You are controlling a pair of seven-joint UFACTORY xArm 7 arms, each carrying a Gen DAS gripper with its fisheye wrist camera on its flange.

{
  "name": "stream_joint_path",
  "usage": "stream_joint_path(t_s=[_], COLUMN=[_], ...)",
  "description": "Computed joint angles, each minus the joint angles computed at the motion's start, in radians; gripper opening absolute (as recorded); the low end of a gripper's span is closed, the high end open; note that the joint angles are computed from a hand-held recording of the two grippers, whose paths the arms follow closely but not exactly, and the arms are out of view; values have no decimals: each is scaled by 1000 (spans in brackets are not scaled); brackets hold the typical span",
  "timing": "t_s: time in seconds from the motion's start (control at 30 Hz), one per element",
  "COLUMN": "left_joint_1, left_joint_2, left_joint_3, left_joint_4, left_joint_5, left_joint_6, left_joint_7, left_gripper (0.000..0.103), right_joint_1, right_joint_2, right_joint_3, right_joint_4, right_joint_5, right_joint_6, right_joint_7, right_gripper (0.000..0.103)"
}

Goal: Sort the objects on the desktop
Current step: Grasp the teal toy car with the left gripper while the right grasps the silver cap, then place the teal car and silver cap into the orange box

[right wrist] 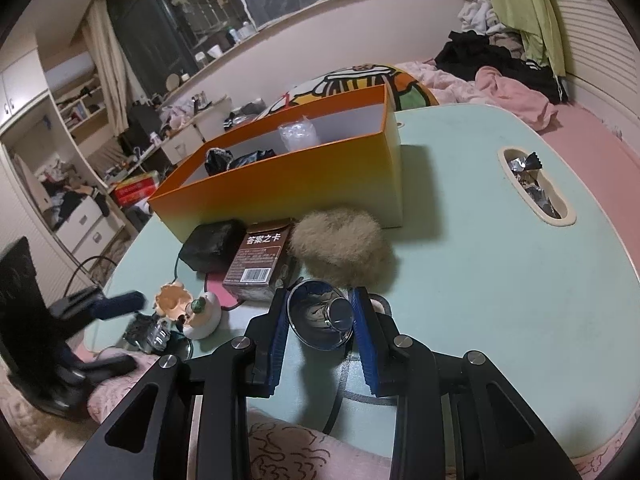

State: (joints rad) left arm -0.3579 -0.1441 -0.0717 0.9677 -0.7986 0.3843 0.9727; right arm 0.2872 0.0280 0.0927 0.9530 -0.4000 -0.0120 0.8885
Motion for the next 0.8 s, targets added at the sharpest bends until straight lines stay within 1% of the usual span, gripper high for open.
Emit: stream_joint_path(t_s=[0.03, 0.1, 0.2, 0.27, 0.37, 0.4, 0.43, 0.47, 0.5, 0.53, 0.63, 0.7, 0.8], left_joint_1=[-3, 2, 12, 13, 23, 20, 57, 54, 66, 76, 83, 83, 105], left_joint_2=[1, 4, 16, 21, 59, 84, 111, 123, 136, 143, 121, 108, 105], left_joint_3=[6, 2, -4, -8, -27, -18, -41, -26, -25, -28, -47, -45, -17], left_joint_4=[5, 10, 34, 46, 82, 111, 146, 167, 188, 198, 160, 148, 159], left_joint_5=[-20, -15, 21, 19, 101, 142, 146, 107, 74, 53, 13, -25, -165], left_joint_6=[18, 25, 49, 43, 64, 103, 167, 195, 226, 234, 182, 186, 287], left_joint_7=[13, 2, -31, -24, -85, -130, -155, -147, -138, -145, -113, -94, -49], left_gripper=[43, 39, 38, 39, 39, 36, 36, 35, 35, 32, 30, 27, 27], right_joint_1=[-2, -1, 1, 2, 3, 3, 2, 2, 1, 0, 0, 0, 0], right_joint_2=[1, 1, 0, 1, 1, 1, 1, 1, 0, -2, -3, -3, -9], right_joint_3=[3, 4, 0, 0, -2, -2, 0, 0, 2, 3, 4, 3, -6], right_joint_4=[-2, -3, -3, -3, -3, -3, -3, -4, -6, -9, -10, -12, -23], right_joint_5=[16, 27, 19, 19, 14, 14, 19, 22, 31, 38, 41, 42, 4], right_joint_6=[-5, -7, -7, -8, -6, -6, -6, -6, -10, -13, -14, -17, -42], right_joint_7=[-13, -22, -15, -14, -10, -10, -14, -17, -24, -29, -32, -31, 11], right_gripper=[31, 31, 31, 31, 31, 31, 31, 31, 31, 31, 31, 31, 31])
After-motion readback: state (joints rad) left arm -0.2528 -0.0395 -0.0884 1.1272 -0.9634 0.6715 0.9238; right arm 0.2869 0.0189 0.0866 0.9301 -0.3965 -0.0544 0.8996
